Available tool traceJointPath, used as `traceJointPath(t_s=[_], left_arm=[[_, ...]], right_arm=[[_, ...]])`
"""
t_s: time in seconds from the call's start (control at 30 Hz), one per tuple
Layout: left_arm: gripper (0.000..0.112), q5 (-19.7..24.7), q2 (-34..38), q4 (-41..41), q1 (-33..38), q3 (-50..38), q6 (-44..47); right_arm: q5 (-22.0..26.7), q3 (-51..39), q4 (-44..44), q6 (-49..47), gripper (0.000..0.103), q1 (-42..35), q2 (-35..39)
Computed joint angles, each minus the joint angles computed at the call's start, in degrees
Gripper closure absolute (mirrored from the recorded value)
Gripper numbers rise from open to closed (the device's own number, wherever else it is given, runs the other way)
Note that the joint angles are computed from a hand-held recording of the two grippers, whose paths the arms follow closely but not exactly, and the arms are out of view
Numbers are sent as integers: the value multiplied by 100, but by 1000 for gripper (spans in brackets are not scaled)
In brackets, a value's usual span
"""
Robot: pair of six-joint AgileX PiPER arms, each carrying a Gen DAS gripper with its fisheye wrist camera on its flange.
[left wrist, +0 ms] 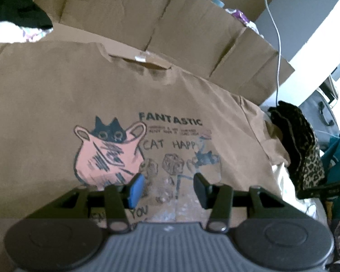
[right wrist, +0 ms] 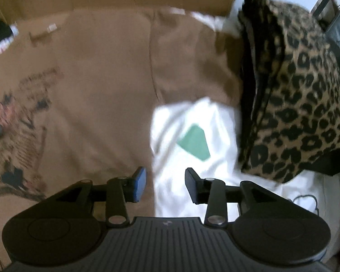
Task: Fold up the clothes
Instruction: 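Raise both tools up and back from the brown T-shirt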
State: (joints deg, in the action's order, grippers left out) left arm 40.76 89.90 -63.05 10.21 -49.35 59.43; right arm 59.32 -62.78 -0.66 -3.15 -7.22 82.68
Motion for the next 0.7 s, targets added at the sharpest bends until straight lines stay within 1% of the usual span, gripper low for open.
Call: traceJointPath(t_s=[0.1, 0.17, 0.23, 0.33, 0.43, 0.5, 0.57, 0.63, 0.7], left_arm=[[59, 1, -123, -6, 150, -40, -9], [59, -113, -271, -24, 253, -43, 47], [55, -182, -452, -79, 415, -49, 129], [51, 135, -522, -204, 838, -219, 150], [49, 236, -640, -2, 1193, -360, 101], [49, 145, -702, 211, 1337, -421, -28], [50, -59, -840, 206, 1524, -377, -100], [50, -259, -980, 189, 1717, -335, -166], [50, -296, -1044, 239, 1910, -368, -213]], right_arm=[[-154, -16, 249, 59, 53, 161, -173], [-310, 15, 343, 166, 51, 351, -246], [-454, 43, 371, 267, 51, 547, -296], [-681, 116, 192, 682, 51, 950, -386], [-1008, 281, -203, 1247, 51, 1438, -527], [-1143, 309, -421, 1579, 51, 1744, -534], [-1256, 278, -502, 1790, 51, 2033, -503], [-1381, 204, -409, 1806, 51, 2246, -421], [-1470, 93, -247, 1668, 51, 2406, -322]])
